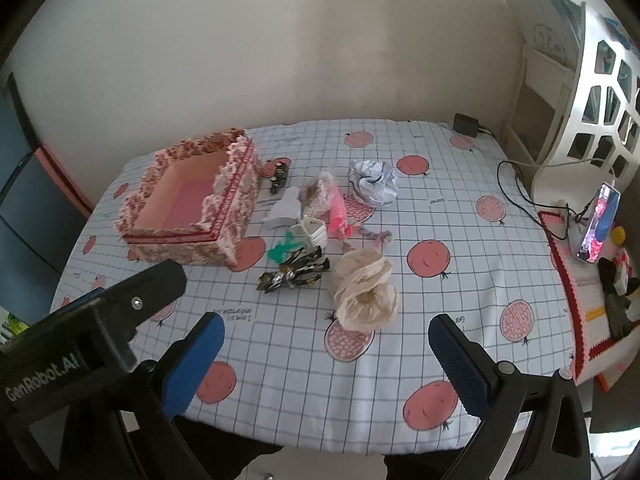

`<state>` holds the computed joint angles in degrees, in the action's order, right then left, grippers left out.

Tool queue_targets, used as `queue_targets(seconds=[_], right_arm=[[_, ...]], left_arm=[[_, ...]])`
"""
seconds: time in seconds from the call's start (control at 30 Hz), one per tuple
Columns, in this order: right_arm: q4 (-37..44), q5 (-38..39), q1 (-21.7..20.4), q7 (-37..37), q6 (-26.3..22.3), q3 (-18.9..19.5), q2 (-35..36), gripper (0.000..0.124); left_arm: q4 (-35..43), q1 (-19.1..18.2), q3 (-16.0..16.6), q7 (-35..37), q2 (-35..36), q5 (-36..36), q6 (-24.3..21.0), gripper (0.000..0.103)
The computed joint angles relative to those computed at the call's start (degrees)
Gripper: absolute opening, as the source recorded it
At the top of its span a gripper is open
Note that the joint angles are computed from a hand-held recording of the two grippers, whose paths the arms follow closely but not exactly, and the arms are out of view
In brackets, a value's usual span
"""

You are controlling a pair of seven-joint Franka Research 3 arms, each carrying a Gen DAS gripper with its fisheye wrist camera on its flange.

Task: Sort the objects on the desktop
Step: 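Move both tools toward the cluster of objects beside the pink box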

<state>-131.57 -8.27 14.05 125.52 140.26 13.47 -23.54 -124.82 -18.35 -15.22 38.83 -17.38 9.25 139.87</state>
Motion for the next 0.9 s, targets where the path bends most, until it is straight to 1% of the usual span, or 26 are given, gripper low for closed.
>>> queue_targets(seconds=[0.03,0.23,0.47,0.6,0.73,0.8,0.9], right_arm=[[0.4,0.0,-0.2,0.0,-0.2,-0.1,0.6,0.103],[3.2,0.9,-0.8,-1.1,0.9,-2.4,5.3,0.103],[5.7,1.8,-0.9,-2.1,2.1,-4.7,11.1,0.103],[6.2,1.6,-0.7,-2.6,2.0,-5.6,13.6,0.103],[6.4,2.3,-0.2,-3.5,2.4,-6.6,16.0,0.103],[6.4,3.0,0.0,-4.0,2.9,-7.1,17.3,0.103],[6.4,4.0,0.3,-5.0,3.0,-7.7,18.8,0.103]], left_arm=[[0.8,0.1,0.1,0.3,0.8,0.0,-0.7,0.103],[4.9,1.0,0.9,2.5,6.3,0.0,0.4,0.103],[8.3,2.1,1.3,5.4,12.3,0.4,3.5,0.103],[9.2,2.6,1.4,6.5,15.1,1.0,4.8,0.103],[10.1,2.9,1.5,7.8,17.8,-0.3,4.8,0.103],[10.5,2.9,1.4,7.6,19.2,0.3,4.9,0.103],[10.1,2.8,1.3,7.8,20.8,0.4,6.7,0.103]])
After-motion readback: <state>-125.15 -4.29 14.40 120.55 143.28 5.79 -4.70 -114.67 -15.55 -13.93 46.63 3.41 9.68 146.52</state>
